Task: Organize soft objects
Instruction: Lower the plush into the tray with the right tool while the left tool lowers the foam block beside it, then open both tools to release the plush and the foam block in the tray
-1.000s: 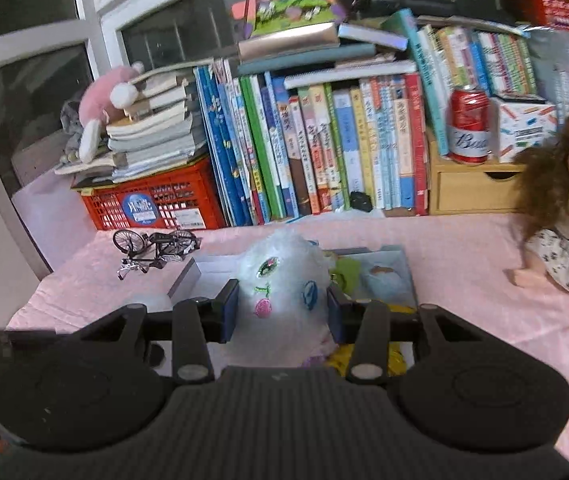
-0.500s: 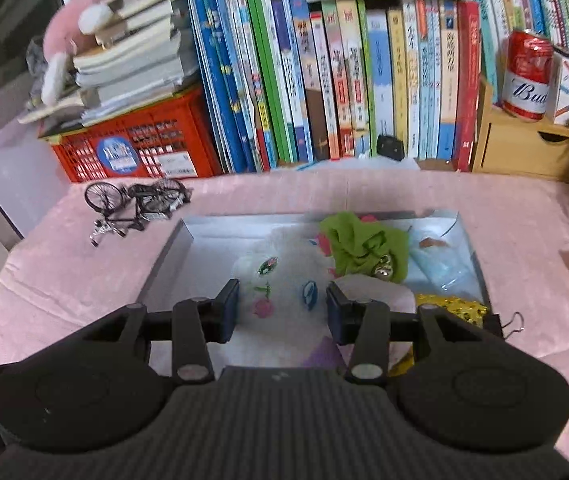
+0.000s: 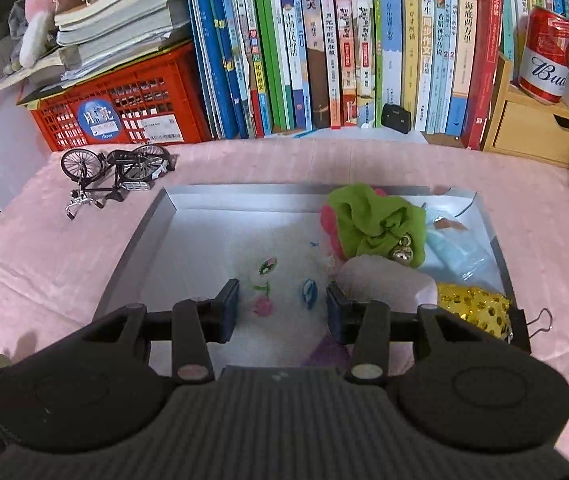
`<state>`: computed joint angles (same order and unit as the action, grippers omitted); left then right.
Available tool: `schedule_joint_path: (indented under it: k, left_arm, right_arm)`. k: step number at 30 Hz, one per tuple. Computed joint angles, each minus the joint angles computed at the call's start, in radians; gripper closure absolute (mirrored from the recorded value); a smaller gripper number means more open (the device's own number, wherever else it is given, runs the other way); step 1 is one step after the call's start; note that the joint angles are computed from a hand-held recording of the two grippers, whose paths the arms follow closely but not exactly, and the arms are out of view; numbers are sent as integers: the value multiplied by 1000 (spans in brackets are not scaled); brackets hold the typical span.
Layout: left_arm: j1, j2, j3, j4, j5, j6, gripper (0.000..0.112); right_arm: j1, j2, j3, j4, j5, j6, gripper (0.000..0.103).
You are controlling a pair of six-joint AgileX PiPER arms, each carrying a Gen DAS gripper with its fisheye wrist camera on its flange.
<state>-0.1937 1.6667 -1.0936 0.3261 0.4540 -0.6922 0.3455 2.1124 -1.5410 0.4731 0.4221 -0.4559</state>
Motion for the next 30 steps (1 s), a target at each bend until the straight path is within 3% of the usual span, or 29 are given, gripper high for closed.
schedule_joint_path:
  k: [13,15,18,20,26,30]
  left_arm:
    - [-12,14,-5,9,-5,15,69]
    - [-14,12,-1,15,-7,15,68]
    - [-15,7,0,11,-2,24,64]
    - [-18,-1,7,25,-3,17,60]
    - [-56,-50,53,179,-11,-100,44]
    - [-78,-90,88,268,-15,-172,41]
  right_arm:
    - [8,20,-36,-55,27,43,53]
    - [2,17,-33,-31,30,26,49]
    - [-7,9,-27,8,34,-6,46]
    - [-12,1,-19,35,35,-30,39]
    - [-15,-43,25,108,19,-102,31]
    - [-22,-83,66,176,8,-184,30]
